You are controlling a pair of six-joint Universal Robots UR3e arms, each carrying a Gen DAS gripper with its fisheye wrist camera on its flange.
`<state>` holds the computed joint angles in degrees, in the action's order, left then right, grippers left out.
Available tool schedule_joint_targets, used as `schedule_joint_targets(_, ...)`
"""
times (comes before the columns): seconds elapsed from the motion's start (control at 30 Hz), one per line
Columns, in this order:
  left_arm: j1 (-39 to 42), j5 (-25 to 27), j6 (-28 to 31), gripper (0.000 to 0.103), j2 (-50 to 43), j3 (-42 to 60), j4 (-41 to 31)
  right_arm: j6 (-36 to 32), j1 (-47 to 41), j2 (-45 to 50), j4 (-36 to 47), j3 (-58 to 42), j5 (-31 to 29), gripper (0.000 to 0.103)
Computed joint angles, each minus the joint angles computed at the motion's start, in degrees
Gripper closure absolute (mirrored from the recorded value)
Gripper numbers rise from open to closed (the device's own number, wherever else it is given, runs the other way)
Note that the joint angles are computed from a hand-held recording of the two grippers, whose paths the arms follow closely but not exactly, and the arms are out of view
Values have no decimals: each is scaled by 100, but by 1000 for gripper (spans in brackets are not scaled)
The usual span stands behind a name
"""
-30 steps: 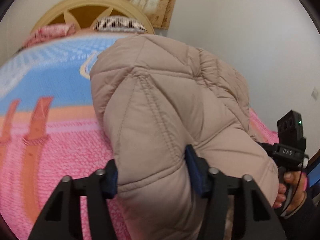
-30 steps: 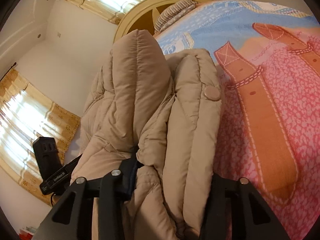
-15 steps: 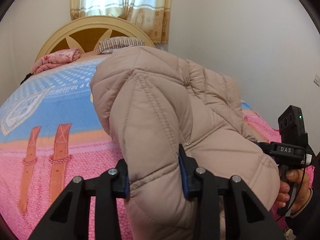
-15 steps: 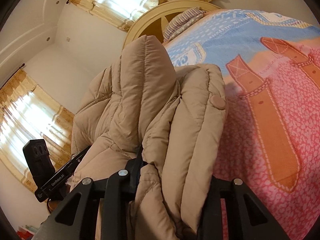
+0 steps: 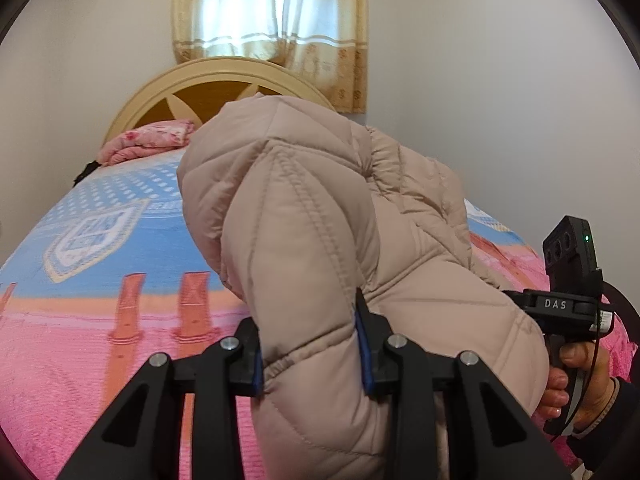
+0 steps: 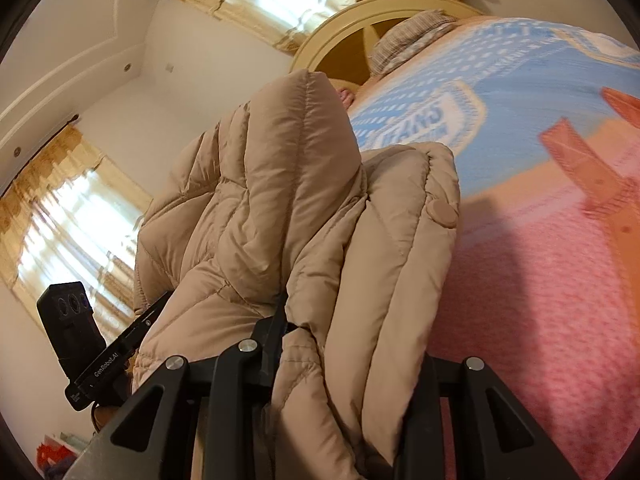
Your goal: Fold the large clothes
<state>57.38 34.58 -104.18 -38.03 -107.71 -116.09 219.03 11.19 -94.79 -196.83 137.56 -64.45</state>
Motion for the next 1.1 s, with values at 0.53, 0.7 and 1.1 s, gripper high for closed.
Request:
schedule_joint_targets(0.53,2676,53,2521,68,-540,727,-2486,-291,1599,2792,1584,-4189,-544,74)
schedule_joint_targets(0.7,3296,127,2991,68,-703,855,-2873,-359,1939,3568,2229,-5525,-577,74)
schedule_joint_targets(1.1,3120,71,1797,68,-769,18,-1241,-688,2349,4851,3632,-7994,-703,74)
